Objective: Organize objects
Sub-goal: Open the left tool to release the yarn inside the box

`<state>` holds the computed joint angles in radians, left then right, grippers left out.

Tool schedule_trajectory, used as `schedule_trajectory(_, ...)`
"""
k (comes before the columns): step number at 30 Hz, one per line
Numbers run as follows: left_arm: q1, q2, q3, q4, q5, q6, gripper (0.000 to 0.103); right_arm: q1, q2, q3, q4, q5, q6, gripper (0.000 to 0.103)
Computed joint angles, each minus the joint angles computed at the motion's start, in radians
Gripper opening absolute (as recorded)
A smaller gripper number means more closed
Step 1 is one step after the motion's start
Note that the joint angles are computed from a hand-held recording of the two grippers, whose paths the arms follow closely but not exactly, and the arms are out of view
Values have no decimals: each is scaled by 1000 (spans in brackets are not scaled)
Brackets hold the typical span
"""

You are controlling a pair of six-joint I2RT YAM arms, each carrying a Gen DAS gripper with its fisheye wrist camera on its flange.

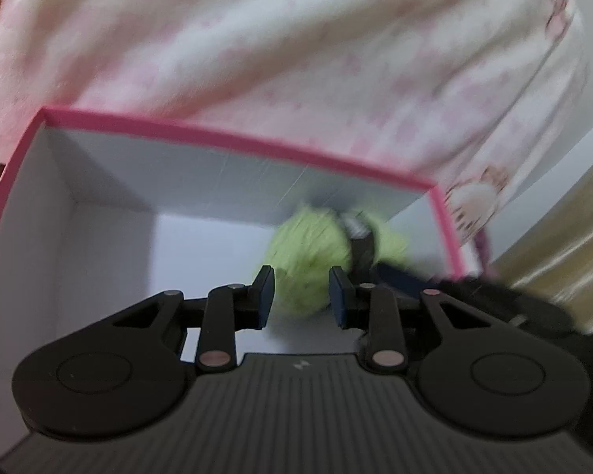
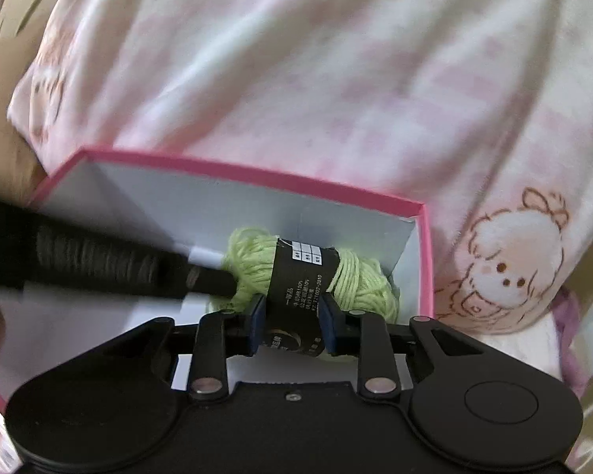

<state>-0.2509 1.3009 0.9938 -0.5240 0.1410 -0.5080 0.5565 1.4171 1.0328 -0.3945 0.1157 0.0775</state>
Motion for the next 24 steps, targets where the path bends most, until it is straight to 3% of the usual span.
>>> schedule_trajectory(4, -9, 87, 33, -26, -5, -39, 26, -4, -53, -24, -56, -52, -42, 30)
schedule_trajectory(7, -25, 121, 29, 20, -5, -75, 21, -6, -94, -48, -98, -85, -71, 30)
schedule_trajectory(11, -85, 162, 63, 21, -103, -93, 18, -21, -82, -66, -54, -34, -78, 29)
schedule_trajectory(13, -90, 154, 61, 14, -105, -93, 18, -30, -80, -78, -34, -35, -70, 29)
schedule_trajectory(15, -85, 123, 42, 6, -98, -88, 22, -42, -94, -72, -46, -60, -65, 33)
schedule_trajectory(18, -71, 83, 20, -27, -83, -83, 39, -53, -122, -87, -68, -90, -54, 36)
schedule_trajectory(24, -79, -14, -24, -75, -102, -81, 41, -61, -176, -103, -130, -123, -7, 46)
